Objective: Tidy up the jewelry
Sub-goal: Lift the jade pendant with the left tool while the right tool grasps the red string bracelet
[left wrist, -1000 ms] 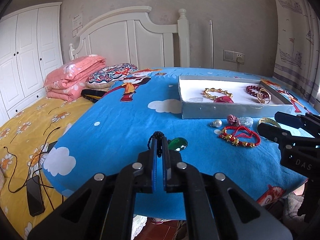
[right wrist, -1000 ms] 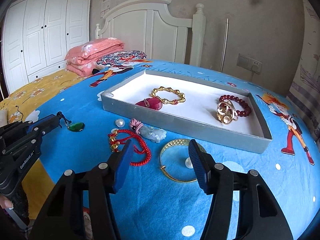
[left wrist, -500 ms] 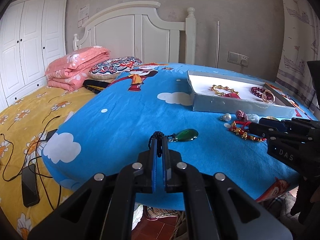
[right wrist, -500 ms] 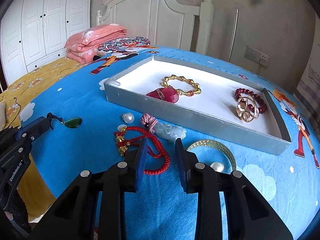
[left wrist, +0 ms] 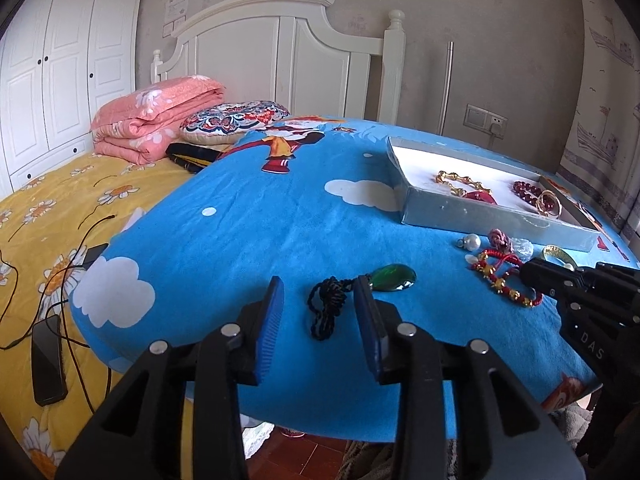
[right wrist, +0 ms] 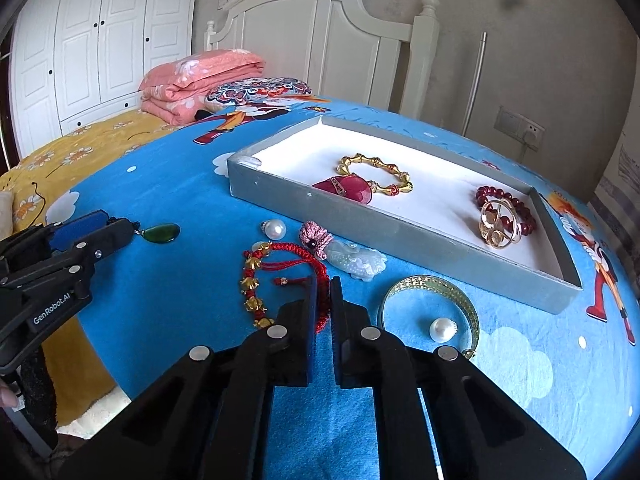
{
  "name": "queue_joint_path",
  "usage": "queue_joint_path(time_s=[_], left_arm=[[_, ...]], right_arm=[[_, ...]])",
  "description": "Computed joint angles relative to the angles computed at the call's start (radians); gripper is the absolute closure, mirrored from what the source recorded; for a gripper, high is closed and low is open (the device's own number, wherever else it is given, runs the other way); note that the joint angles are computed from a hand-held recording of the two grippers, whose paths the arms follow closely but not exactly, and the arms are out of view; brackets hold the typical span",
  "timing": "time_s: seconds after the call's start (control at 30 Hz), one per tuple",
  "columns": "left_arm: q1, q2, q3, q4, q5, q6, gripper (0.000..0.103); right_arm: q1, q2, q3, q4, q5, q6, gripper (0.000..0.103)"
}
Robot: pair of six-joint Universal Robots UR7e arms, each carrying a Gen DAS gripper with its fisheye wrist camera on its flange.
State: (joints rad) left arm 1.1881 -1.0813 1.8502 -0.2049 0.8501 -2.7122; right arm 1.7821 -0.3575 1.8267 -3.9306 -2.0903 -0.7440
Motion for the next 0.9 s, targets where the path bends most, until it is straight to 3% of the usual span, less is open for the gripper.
queue_joint_path(time_s=[0.1,0.17,0.2,0.33,0.6,0.9], left_arm=[[-0.002,0.012,-0.010,-0.002,0.001,0.027,0.065],[-0.006,0.018,-0.008,-0.023,-0.012,0.037,0.093],[-0.004,0.017,-0.009,-0.020,-0.009,0.032,0.095],[-0.014,0.009,-0.003,-0.004,0.004,0.025,0.095],[-0.119,-0.021,0.086,-0.088,-0.018,0.104,0.095],[-0.198,0.008,0.084,-0.052,-0.012,0.093,0.095]], right_arm=[[-0.002,-0.002,0.003,-0.002,0.005,-0.001,0.096],[-0.003,-0.002,0.004,-0.003,0.009,-0.002,0.096],[-0.004,-0.002,0.005,-0.004,0.011,-0.003,0.096],[-0.009,-0.007,0.014,-0.013,0.023,0.000,0.096],[-0.013,-0.046,0.092,-0.117,0.066,-0.006,0.096],[-0.029,-0.112,0.186,-0.212,0.109,0.015,0.096]])
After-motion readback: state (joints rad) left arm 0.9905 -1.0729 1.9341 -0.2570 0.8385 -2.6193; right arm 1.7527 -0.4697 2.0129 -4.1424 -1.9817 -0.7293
